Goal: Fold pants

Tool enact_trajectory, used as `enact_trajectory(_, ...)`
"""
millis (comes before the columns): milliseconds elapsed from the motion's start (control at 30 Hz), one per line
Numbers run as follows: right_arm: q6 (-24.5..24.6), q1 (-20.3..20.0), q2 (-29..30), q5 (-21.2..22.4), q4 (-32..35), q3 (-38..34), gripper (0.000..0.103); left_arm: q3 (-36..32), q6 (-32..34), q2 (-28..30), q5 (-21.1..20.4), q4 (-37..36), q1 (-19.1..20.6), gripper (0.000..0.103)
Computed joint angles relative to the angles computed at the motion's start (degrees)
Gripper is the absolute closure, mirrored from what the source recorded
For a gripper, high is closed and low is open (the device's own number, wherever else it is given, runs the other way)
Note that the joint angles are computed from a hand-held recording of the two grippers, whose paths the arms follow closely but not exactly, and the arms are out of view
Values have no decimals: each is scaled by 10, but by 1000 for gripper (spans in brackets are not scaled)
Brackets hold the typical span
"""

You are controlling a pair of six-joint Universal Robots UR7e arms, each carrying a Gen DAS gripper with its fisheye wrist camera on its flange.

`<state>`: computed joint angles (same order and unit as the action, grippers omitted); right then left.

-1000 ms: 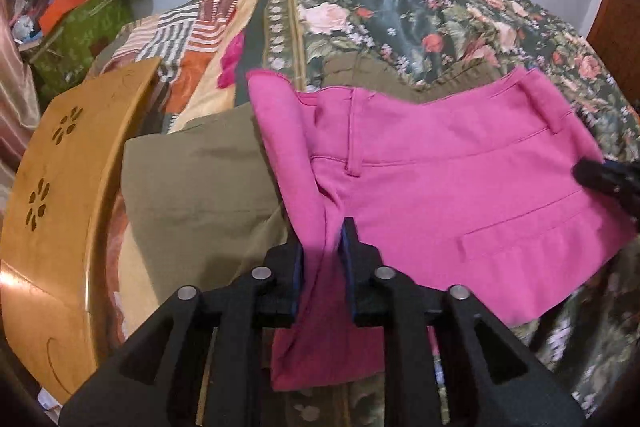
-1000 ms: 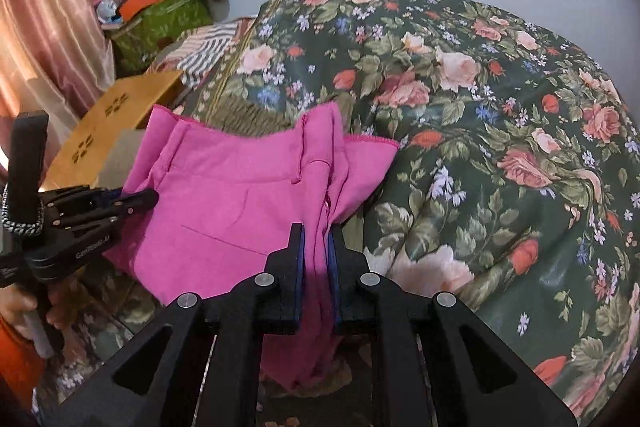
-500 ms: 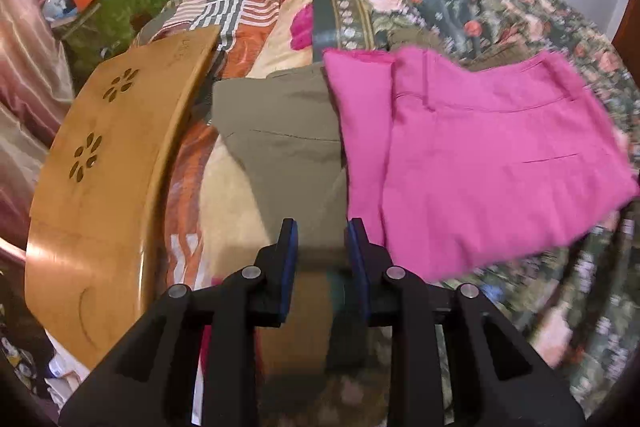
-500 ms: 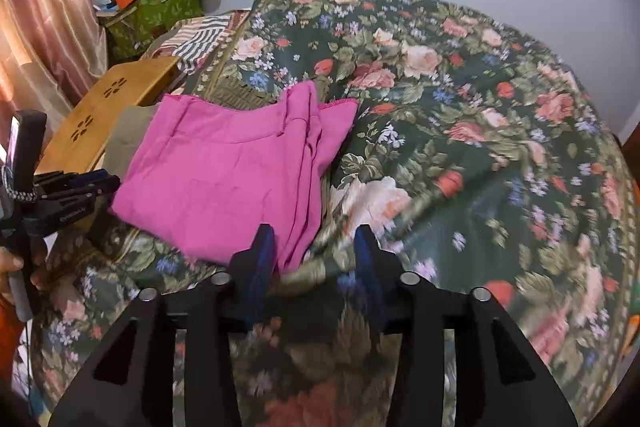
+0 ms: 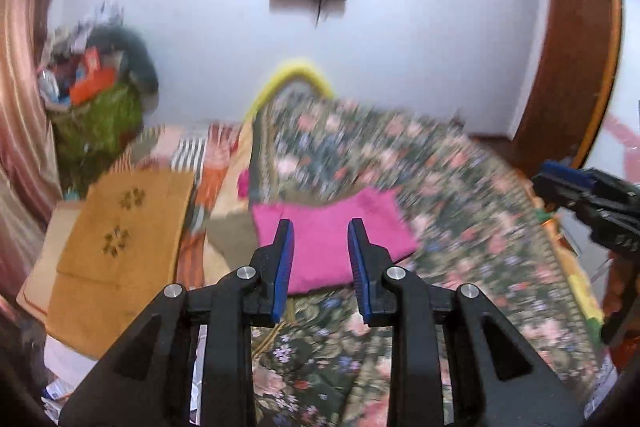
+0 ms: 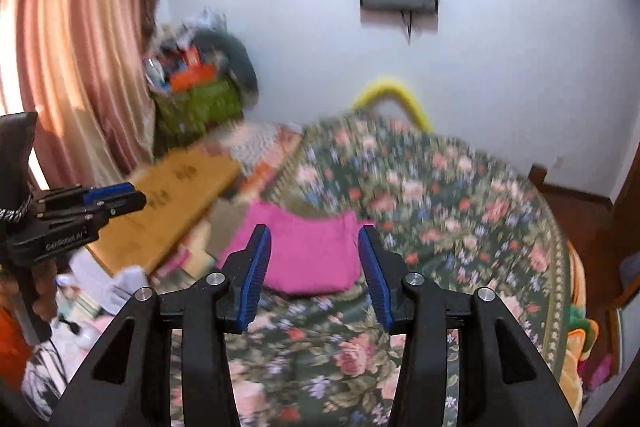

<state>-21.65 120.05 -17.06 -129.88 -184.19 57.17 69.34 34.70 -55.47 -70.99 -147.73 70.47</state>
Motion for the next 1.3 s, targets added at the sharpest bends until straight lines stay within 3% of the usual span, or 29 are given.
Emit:
enact_trajectory(233,-43,58,-44,42,-149,103,58,171,26,-148,-46,-124,-49,75)
enact_trajectory(367,-71,87,-43,44,-221,129,58,230,24,-200,-59,-160,-64,75)
enact_trajectory(533,-98,111,-28,32,-286,138,58,293,24,-252,-75,-199,-75,47)
enact_trajectory(567,-106,117,-23,25,-301,138,58,301,29,-257,-76,-207,-75,45)
enact_trajectory(600,-108,120,-21,21,-309,138,54,315,36,-266,-74,-220,-78,40)
enact_trajectory(633,-109,120,-19,19,-314,137,44,322,39,-271,-72,-227,-80,37)
enact_trajectory(733,-118,126,-12,8,-344,136,30,340,37,-286,-75,-237,-81,15)
enact_trajectory(800,-131,130,-2,-5,-357,125,24,347,36,-292,-77,-243,-81,11)
enact_trajectory(933,-144,137,11,-27,-383,113,0,360,31,-303,-78,-253,-80,1)
enact_trajectory(1300,-147,144,11,-55,-401,124,0,371,26,-311,-83,-248,-78,0)
